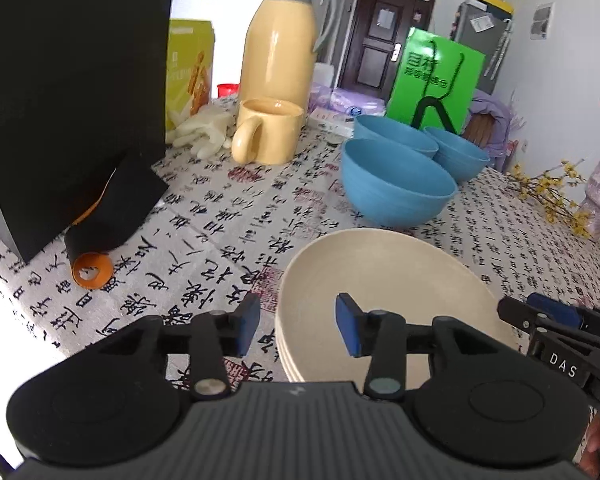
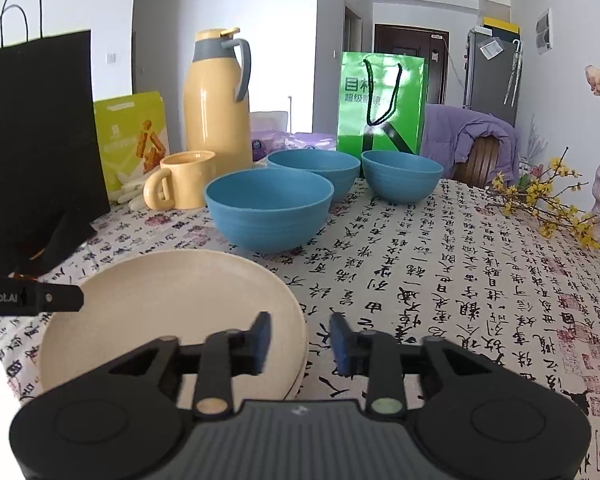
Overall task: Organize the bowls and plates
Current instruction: 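Open both grippers to release the third plate on the stack, then move both grippers toward the blue bowl beside the yellow mug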
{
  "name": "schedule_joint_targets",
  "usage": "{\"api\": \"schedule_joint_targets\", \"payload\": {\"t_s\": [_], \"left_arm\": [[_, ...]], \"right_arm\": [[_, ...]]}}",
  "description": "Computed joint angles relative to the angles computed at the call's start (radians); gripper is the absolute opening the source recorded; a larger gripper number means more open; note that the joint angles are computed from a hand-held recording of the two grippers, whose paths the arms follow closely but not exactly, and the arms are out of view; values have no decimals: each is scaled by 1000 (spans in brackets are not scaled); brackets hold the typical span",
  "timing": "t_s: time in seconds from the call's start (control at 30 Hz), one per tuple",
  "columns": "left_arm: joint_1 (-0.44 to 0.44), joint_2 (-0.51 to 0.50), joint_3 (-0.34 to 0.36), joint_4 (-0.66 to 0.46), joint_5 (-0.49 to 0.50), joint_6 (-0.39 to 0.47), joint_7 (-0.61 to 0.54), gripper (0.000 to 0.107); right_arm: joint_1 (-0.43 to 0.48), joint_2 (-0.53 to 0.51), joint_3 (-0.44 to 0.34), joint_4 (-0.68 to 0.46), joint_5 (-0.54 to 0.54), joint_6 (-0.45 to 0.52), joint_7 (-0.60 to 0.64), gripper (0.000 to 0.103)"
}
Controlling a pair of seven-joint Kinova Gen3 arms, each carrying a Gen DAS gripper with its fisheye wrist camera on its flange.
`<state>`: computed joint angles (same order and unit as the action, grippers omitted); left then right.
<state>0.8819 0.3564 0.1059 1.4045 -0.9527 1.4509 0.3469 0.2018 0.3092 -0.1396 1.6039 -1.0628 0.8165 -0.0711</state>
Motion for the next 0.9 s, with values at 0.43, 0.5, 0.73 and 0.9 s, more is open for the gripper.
{"api": "schedule_joint_targets", "payload": {"t_s": [0.43,0.5,0.73,0.9], "left_arm": [[175,65,10,-66,-153,99,-60,101],[199,78,8,-71,-165,104,-60,103],[273,106,1,-67,-199,104,-15,103],[291,120,-4,-86,-204,97,-21,103]], "right_arm": [[137,-65,92,87,-157,168,118,87],[164,-73,116,106,-187,206,146,88],[264,-88,202,199,-320,302,317,103],[310,-88,247,252,-371,337,400,103]]}}
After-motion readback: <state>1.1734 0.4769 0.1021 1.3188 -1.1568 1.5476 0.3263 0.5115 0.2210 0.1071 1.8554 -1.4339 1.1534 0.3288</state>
